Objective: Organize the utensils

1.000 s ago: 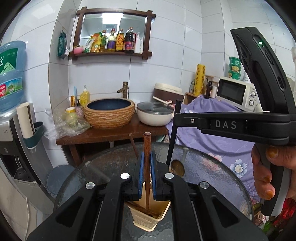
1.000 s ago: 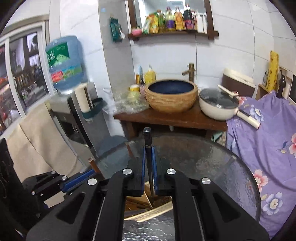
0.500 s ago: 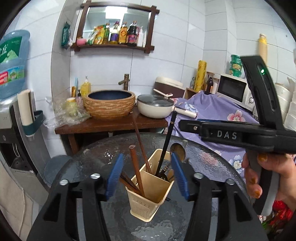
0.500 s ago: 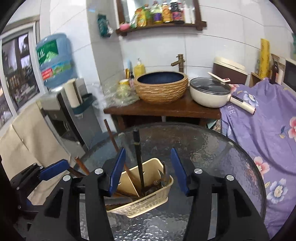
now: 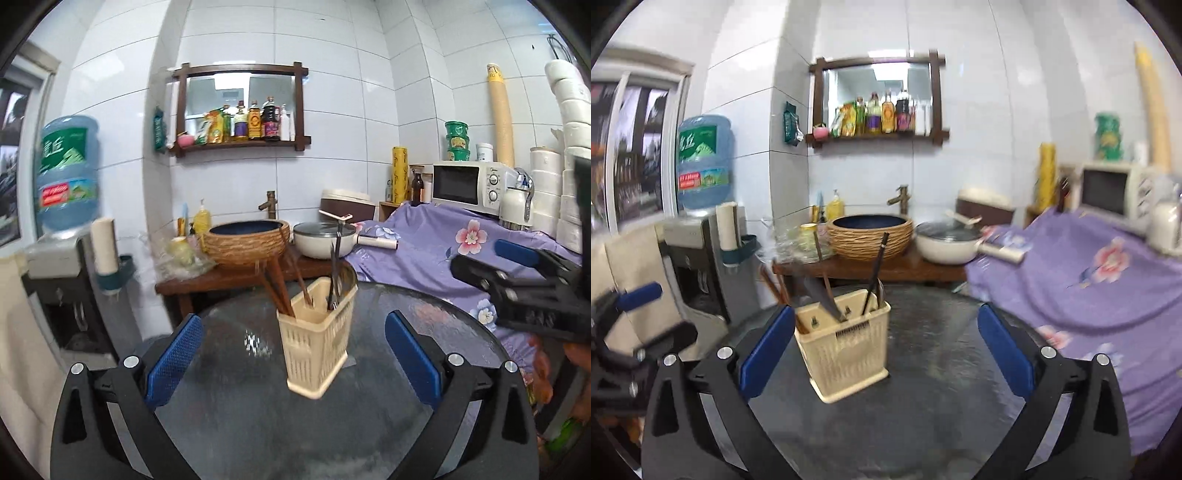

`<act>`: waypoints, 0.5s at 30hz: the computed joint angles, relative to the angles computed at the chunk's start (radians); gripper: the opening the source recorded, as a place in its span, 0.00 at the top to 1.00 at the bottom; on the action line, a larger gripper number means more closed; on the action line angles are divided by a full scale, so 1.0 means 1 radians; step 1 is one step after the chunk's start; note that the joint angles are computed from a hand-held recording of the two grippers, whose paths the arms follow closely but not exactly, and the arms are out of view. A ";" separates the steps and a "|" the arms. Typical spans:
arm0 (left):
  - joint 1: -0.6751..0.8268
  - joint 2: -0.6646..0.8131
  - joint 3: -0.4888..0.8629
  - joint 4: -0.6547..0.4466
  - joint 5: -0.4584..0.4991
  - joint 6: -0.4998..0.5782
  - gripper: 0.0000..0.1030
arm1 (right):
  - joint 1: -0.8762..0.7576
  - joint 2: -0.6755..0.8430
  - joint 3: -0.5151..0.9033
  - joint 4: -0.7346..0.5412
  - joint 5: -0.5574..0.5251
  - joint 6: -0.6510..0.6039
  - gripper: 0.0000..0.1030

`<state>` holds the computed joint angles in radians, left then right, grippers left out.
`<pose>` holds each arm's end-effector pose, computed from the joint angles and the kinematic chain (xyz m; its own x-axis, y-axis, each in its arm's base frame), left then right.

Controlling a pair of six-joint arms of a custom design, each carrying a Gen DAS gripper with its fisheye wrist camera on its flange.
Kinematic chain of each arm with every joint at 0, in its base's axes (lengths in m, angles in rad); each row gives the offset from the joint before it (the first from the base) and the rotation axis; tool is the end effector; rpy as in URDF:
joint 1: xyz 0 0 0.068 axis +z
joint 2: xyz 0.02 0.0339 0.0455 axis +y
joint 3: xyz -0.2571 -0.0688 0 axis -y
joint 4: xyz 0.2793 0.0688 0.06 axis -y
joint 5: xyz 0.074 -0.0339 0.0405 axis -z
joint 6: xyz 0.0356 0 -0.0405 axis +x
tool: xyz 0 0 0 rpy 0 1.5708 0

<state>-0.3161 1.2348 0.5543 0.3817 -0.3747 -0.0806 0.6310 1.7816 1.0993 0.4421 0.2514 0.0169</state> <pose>0.2820 -0.0785 0.1956 -0.2754 0.0112 -0.9613 -0.0655 0.9974 0.0304 0.3555 0.2488 0.2095 -0.1984 -0.1247 -0.9722 -0.3730 0.9268 -0.0428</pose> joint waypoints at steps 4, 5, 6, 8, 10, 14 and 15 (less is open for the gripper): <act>-0.133 -0.168 -0.165 -0.032 -0.144 -0.100 0.06 | 0.098 -0.130 -0.270 0.144 0.129 -0.012 0.05; -0.176 -0.225 -0.210 -0.049 -0.182 -0.126 0.06 | 0.119 -0.156 -0.326 0.177 0.160 -0.008 0.05; -0.221 -0.274 -0.246 -0.074 -0.230 -0.144 0.06 | 0.144 -0.192 -0.390 0.198 0.194 0.008 0.05; -0.313 -0.359 -0.300 -0.129 -0.347 -0.176 0.06 | 0.182 -0.261 -0.488 0.214 0.229 0.048 0.05; -0.396 -0.435 -0.330 -0.207 -0.449 -0.223 0.06 | 0.214 -0.314 -0.548 0.211 0.276 0.082 0.05; -0.611 -0.536 -0.351 -0.425 -0.682 -0.416 0.06 | 0.306 -0.444 -0.667 0.226 0.365 0.116 0.05; -0.672 -0.530 -0.345 -0.484 -0.743 -0.476 0.06 | 0.331 -0.470 -0.682 0.215 0.396 0.120 0.05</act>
<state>-0.9878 0.7044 0.2096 -0.1023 -1.1173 -0.5568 0.9618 1.3117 0.4170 0.6574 0.6477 0.1371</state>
